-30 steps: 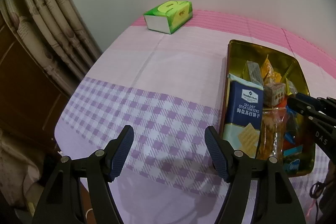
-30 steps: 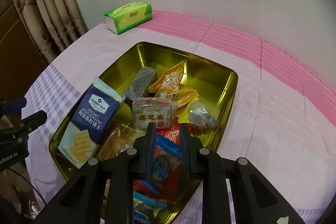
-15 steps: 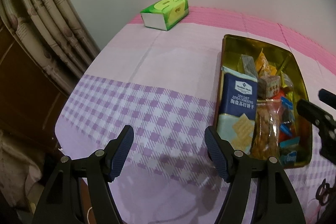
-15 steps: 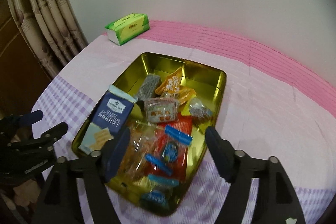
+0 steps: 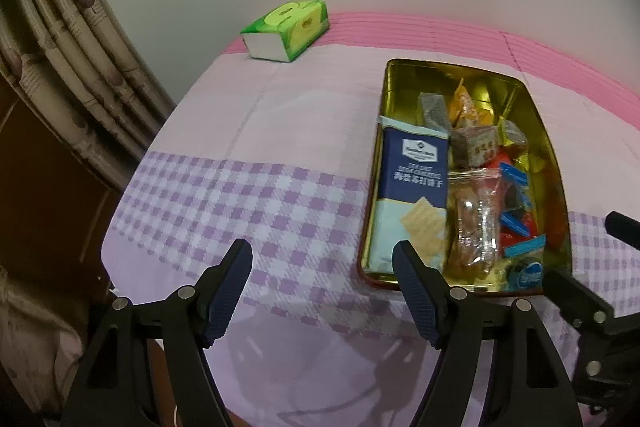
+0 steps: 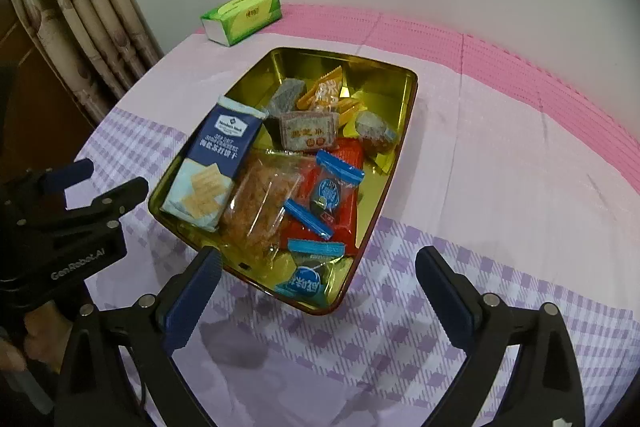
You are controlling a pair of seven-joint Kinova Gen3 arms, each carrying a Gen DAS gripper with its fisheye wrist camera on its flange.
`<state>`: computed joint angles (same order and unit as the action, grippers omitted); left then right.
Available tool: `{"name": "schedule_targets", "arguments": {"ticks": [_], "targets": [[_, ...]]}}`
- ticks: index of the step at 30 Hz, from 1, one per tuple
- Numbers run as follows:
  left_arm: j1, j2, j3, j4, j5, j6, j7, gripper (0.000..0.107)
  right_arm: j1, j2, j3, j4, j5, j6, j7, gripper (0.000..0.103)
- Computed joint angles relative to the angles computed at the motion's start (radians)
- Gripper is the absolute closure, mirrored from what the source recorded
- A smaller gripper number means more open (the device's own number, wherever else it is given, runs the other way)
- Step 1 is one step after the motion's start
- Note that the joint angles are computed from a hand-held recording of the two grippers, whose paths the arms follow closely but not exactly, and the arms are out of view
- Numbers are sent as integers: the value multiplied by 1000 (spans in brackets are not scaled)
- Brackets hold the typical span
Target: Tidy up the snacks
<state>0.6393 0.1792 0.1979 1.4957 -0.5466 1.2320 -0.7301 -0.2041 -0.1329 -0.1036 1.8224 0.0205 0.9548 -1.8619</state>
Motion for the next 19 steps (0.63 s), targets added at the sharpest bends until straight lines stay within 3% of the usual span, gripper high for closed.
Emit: {"name": "schedule_targets", "arguments": {"ticks": [19], "targets": [[7,-3,7,-2,12,-12,-1,34,2,-14,3,16,-14,10,-5,6]]}}
